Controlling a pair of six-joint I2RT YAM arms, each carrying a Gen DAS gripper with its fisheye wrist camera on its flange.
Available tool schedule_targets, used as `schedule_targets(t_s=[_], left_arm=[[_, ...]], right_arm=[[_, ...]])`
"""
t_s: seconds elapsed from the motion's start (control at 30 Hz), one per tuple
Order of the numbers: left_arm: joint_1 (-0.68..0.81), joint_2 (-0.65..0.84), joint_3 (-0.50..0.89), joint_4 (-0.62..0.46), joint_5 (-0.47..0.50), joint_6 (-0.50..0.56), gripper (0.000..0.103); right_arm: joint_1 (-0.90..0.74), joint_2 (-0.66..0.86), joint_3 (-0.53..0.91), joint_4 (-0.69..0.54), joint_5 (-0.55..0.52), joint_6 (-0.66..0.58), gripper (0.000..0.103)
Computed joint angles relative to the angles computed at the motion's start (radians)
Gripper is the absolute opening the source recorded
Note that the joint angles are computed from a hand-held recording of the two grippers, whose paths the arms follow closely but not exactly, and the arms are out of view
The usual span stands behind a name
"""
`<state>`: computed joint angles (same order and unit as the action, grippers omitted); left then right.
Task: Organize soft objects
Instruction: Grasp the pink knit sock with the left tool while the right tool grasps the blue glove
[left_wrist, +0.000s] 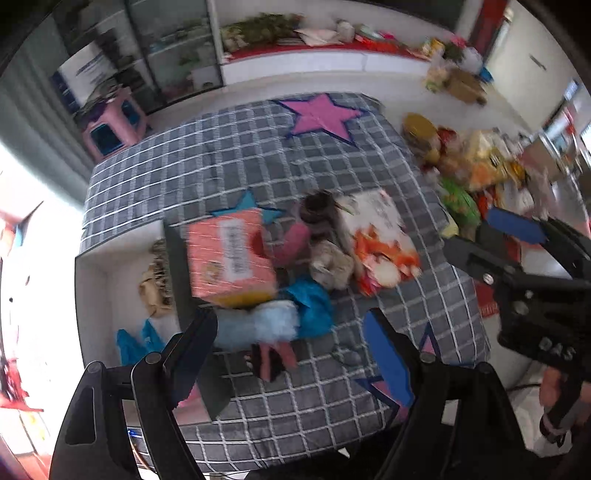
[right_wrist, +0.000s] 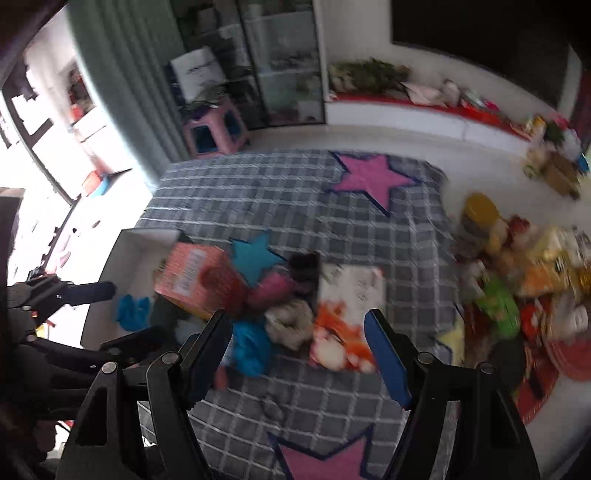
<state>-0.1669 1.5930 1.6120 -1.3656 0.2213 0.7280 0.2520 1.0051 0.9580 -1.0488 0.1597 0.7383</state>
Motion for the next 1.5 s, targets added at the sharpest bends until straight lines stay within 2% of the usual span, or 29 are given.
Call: schedule_targets(t_s=[0.03, 0.13, 0.33, 0.5, 0.53, 0.6, 0.63, 0.67, 0.83, 0.97, 1.0, 1.1, 1.23, 1.37, 1.43, 1.5], left_arm=[[-0.023, -0.028, -0.038, 0.003, -0.009, 0.004, 0.084], [-0.114, -0.117, -0.169, 0.032, -0.06, 0.007, 0.084], [-0.267, -0.222, -0.439, 0.109, -0.127, -0.026, 0.084], [-0.242, -0.24, -0.651, 0.26, -0.201, -0.084, 0.084], [-0.216, -0.233, -0.678, 0.293, -0.213, -0.086, 0.084], [-0.161, -0.218, -0.72, 0.361, -0.235, -0.089, 0.084], [-0.122, -0.206, -0.75, 0.416, -0.249, -0.098, 0.084], [-0.092, -0.191, -0.764, 0.447, -0.252, -0.103, 0.084], [0.053, -0.125, -0.779, 0.587, -0.167, -0.141, 0.084], [0.061, -0.094, -0.815, 0.722, -0.155, -0.17, 0.084], [0.048, -0.08, -0.832, 0.77, -0.167, -0.17, 0.084], [0.021, -0.063, -0.87, 0.878, -0.193, -0.159, 0.084], [0.042, 0.01, -0.841, 0.904, -0.161, -0.14, 0.084], [0.069, 0.054, -0.822, 0.917, -0.144, -0.092, 0.085], [0.075, 0.091, -0.808, 0.926, -0.164, -0.091, 0.085], [0.088, 0.115, -0.786, 0.914, -0.144, -0.098, 0.084]], right_arm=[[-0.006, -0.023, -0.019, -0.007, -0.006, 0.004, 0.075], [-0.07, -0.099, -0.092, -0.055, -0.062, 0.019, 0.094], [-0.021, -0.238, -0.216, -0.076, 0.032, 0.016, 0.094], [0.103, -0.24, -0.319, 0.006, -0.011, -0.031, 0.094], [0.147, -0.233, -0.339, 0.03, -0.012, -0.027, 0.09], [0.185, -0.188, -0.38, 0.109, -0.066, -0.073, 0.066], [0.175, -0.167, -0.404, 0.157, -0.107, -0.105, 0.047], [0.174, -0.135, -0.428, 0.216, -0.138, -0.135, 0.04], [0.16, -0.077, -0.497, 0.429, -0.163, -0.268, 0.04], [0.044, 0.053, -0.517, 0.629, -0.339, -0.412, 0.04], [0.001, 0.101, -0.517, 0.682, -0.404, -0.423, 0.04], [-0.051, 0.226, -0.5, 0.79, -0.483, -0.422, 0.04], [-0.019, 0.366, -0.443, 0.846, -0.478, -0.411, 0.04], [0.037, 0.469, -0.387, 0.871, -0.4, -0.389, 0.04], [0.044, 0.512, -0.369, 0.883, -0.387, -0.385, 0.04], [0.05, 0.562, -0.348, 0.902, -0.378, -0.381, 0.04]])
